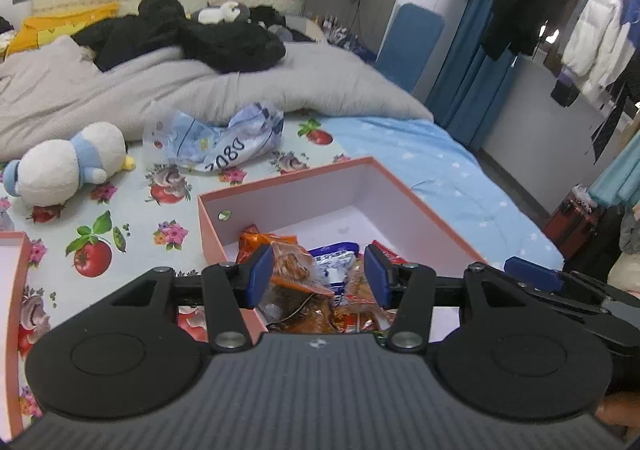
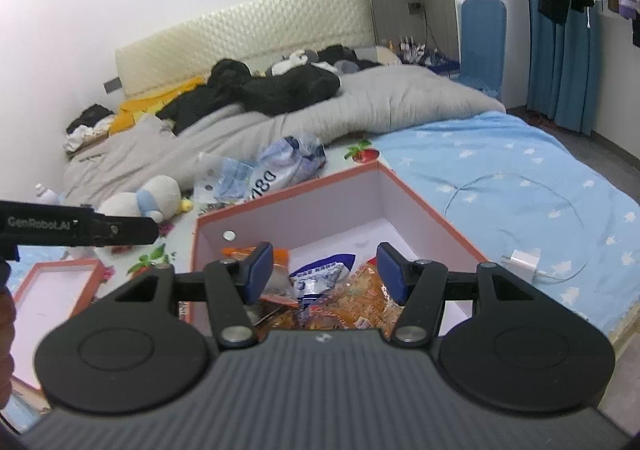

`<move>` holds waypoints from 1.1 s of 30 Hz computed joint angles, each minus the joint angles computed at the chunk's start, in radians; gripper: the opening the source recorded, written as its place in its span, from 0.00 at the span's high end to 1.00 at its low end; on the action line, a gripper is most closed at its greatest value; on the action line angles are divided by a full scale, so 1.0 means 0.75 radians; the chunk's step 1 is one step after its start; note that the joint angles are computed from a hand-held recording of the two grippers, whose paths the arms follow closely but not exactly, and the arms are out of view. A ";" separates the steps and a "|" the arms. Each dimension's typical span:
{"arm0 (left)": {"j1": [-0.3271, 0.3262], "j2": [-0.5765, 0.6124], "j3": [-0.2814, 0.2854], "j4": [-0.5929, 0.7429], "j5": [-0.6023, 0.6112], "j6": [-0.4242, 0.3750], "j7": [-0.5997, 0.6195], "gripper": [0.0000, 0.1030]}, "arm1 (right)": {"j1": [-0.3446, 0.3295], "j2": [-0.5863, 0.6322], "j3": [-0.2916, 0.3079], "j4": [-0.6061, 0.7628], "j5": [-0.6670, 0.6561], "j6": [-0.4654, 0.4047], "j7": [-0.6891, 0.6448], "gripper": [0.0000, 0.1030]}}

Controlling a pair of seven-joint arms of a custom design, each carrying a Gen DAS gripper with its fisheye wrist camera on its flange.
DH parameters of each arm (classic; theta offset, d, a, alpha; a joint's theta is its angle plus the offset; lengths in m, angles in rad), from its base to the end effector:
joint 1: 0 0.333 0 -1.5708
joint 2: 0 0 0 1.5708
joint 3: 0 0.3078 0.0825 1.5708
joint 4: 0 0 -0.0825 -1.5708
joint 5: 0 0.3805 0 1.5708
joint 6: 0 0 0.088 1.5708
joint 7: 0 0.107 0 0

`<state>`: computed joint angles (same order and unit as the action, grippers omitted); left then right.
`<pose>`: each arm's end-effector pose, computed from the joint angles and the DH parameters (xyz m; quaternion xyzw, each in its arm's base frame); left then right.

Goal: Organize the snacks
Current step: 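Lift both open tools up and away from the filled box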

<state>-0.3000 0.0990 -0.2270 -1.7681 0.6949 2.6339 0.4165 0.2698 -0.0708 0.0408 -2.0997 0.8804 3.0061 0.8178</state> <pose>0.5447 -0.3282 0.5793 -0.6839 0.5839 -0.3686 0.2356 0.5545 0.1197 0.5411 -0.6870 0.5347 -0.2267 0.4368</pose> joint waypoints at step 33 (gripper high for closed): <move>-0.055 -0.559 -0.208 -0.418 0.171 -0.126 -0.388 0.46 | 0.103 -0.573 -0.065 -0.481 0.086 0.066 -0.060 0.42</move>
